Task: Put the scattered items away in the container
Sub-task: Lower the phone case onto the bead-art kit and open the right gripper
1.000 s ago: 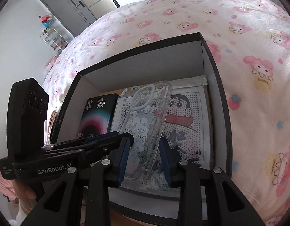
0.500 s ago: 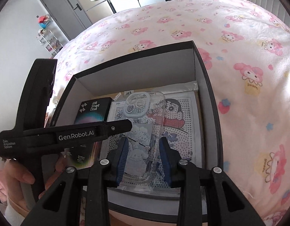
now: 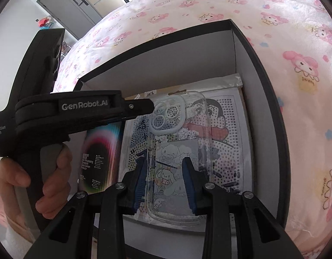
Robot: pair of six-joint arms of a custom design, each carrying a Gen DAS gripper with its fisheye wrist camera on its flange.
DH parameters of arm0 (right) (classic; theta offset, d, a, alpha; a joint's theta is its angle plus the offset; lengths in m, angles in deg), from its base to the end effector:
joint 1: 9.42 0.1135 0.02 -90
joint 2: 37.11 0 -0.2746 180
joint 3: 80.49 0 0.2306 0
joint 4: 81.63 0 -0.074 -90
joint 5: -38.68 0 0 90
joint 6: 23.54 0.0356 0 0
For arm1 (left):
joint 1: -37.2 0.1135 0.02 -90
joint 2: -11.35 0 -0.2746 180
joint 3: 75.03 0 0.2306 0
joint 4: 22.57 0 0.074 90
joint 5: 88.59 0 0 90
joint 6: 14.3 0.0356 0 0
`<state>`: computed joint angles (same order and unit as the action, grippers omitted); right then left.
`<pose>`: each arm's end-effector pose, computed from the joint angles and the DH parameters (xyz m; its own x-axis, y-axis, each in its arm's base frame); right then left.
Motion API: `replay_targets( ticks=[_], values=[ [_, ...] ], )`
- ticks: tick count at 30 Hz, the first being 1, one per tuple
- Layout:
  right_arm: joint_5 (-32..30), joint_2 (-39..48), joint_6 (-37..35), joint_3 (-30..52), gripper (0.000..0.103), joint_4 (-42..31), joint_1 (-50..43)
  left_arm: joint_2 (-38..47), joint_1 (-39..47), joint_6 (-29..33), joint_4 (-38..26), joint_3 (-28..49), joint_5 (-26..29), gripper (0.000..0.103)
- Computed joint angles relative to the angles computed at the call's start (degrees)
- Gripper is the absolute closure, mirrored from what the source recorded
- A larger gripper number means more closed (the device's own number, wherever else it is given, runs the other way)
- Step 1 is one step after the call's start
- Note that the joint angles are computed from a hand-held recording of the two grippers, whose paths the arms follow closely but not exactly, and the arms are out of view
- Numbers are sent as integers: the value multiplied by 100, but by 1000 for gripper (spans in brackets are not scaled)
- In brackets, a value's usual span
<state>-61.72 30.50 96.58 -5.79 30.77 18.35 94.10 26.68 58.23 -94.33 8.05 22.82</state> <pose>0.1721 0.0979 0.3010 -0.9356 0.0651 -0.3470 -0.0779 0.9205 0.3829 0.2435 -0.0584 0.2857 -0.9744 -0.1033 -0.1999 -0.0086 0.9048 -0.4257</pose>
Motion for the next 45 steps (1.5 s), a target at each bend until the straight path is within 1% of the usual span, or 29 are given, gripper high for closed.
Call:
replay_targets(
  ticks=[1, 2, 5, 7, 9, 12, 15, 19, 22, 24, 26, 27, 32, 34, 37, 40, 43, 45],
  values=[
    [-34, 62, -24, 22, 73, -7, -36, 66, 22, -34, 5, -2, 177, 74],
    [-48, 109, -42, 40, 73, -16, -58, 221, 174, 96, -39, 76, 411, 73],
    [-27, 137, -51, 42, 73, -27, -66, 97, 5, 64, -41, -4, 516, 74],
    [-37, 72, -51, 12, 72, -39, -64, 19, 42, 149, -187, -51, 821, 74],
    [-52, -33, -11, -24, 72, -77, -68, -178, 164, 208, -343, -152, 1003, 73],
    [33, -275, 65, -61, 72, -229, 19, -729, 490, 66, -501, -435, 1004, 73],
    [260, -504, 117, 2, 72, -455, 160, -1050, 687, 103, -712, -625, 986, 74],
    [328, -541, 225, 7, 72, -604, 264, -1212, 738, 75, -919, -896, 1578, 74],
    [564, -697, 380, 40, 72, -762, 572, -1450, 832, -85, -1033, -1188, 2123, 73],
    [764, -852, 375, 86, 72, -940, 657, -1565, 849, -177, -1024, -1410, 2375, 72],
    [962, -865, 468, 256, 72, -1160, 798, -1651, 731, -350, -954, -1513, 2393, 72],
    [1033, -773, 527, 313, 72, -1144, 864, -1678, 699, -389, -967, -1513, 2409, 72],
    [1157, -863, 645, 340, 72, -1150, 957, -2004, 867, -212, -1496, -1282, 2278, 72],
    [1211, -932, 708, 374, 72, -1193, 985, -2035, 762, -241, -1543, -1307, 2273, 71],
    [1162, -1004, 715, 355, 72, -1193, 881, -2017, 347, -653, -1205, -1526, 2291, 70],
    [1331, -978, 770, 389, 71, -1348, 832, -2088, -27, -1137, -804, -1669, 2387, 70],
    [1242, -1144, 670, 347, 71, -1371, 611, -2186, -238, -1311, -688, -1675, 2427, 70],
    [976, -1270, 588, 279, 71, -1316, 341, -2316, -240, -1293, -734, -1667, 2542, 68]
  ],
)
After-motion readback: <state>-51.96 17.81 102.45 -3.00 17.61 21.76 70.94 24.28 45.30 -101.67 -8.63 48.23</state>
